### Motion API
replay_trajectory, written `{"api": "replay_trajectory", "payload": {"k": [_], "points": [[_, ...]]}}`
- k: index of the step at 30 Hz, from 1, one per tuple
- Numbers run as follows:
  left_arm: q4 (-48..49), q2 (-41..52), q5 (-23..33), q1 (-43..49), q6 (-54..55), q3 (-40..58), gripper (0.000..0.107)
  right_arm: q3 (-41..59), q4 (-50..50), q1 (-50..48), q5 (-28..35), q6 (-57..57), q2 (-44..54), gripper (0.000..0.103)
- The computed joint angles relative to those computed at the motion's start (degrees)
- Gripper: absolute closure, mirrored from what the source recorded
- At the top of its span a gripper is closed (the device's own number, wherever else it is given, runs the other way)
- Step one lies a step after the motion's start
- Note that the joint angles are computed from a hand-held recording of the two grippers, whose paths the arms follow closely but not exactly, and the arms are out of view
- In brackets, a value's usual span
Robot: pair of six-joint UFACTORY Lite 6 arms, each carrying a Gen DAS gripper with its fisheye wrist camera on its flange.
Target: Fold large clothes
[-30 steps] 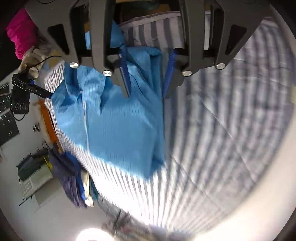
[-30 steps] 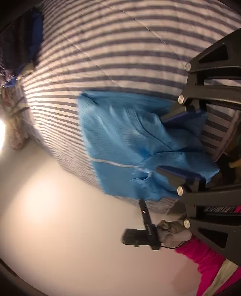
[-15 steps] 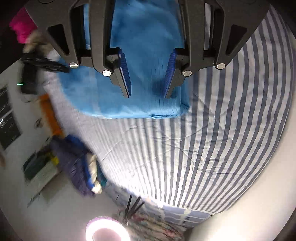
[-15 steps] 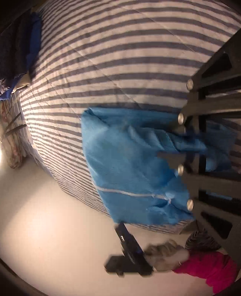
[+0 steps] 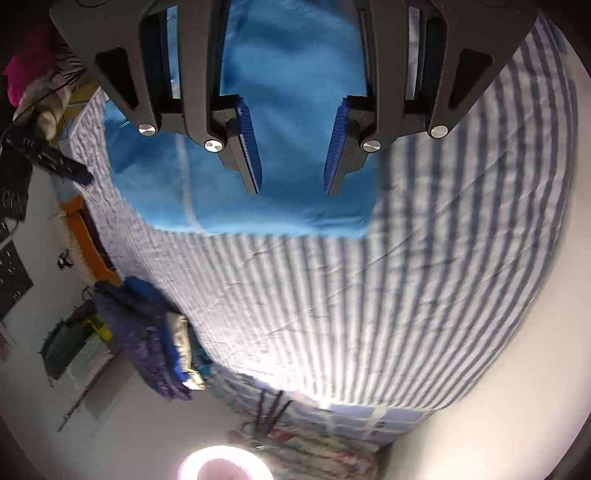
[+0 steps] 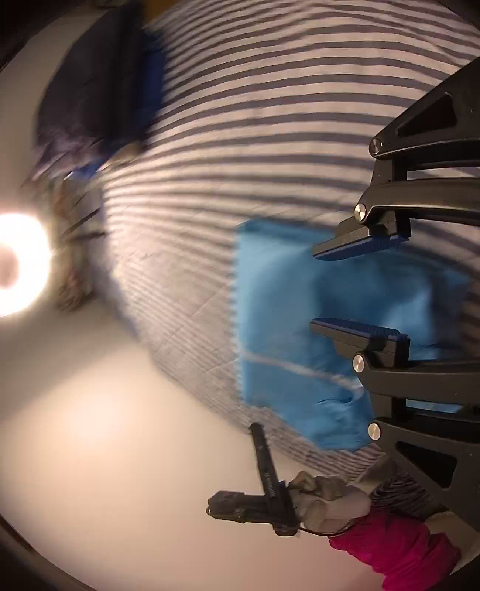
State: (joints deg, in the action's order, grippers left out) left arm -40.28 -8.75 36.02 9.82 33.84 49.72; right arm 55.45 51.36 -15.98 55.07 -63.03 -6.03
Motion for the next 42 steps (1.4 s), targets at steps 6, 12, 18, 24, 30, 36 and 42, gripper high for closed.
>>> {"api": "replay_trajectory", "payload": {"k": [6, 12, 18, 24, 30, 36, 42], "points": [[5.88, 12.99, -7.25, -12.66, -7.92, 10.14, 0.072, 8.57, -2.07, 15.07, -9.06, 4.07, 11.48, 0.078], [12.18, 23.9, -11.71, -14.94, -13.9, 13.56, 0.072, 14.3, -9.56, 19.58, -16.0, 10.14, 23.98, 0.085], [11.57, 23.35, -13.88, -15.09, -11.52, 10.84, 0.073, 12.92, -13.49, 19.73, -17.74, 10.78, 23.94, 0.091], [1.99, 3.31, -5.7, -9.63, -2.58, -0.95, 0.073, 5.74, -4.45, 6.89, -2.91, 1.81, 11.13, 0.085], [4.12, -6.54, -5.05, -7.64, -3.34, -14.55, 0.073, -8.56, -8.27, 4.74, -6.5, 0.84, 2.69, 0.083], [12.71, -13.06, -6.13, -9.27, -11.36, -19.93, 0.075, -15.2, -11.52, -0.74, -6.29, 2.35, -4.26, 0.081], [8.79, -32.2, 8.34, -1.44, -9.08, -22.6, 0.073, -20.44, -7.62, -20.62, 14.21, -2.1, -12.04, 0.055]]}}
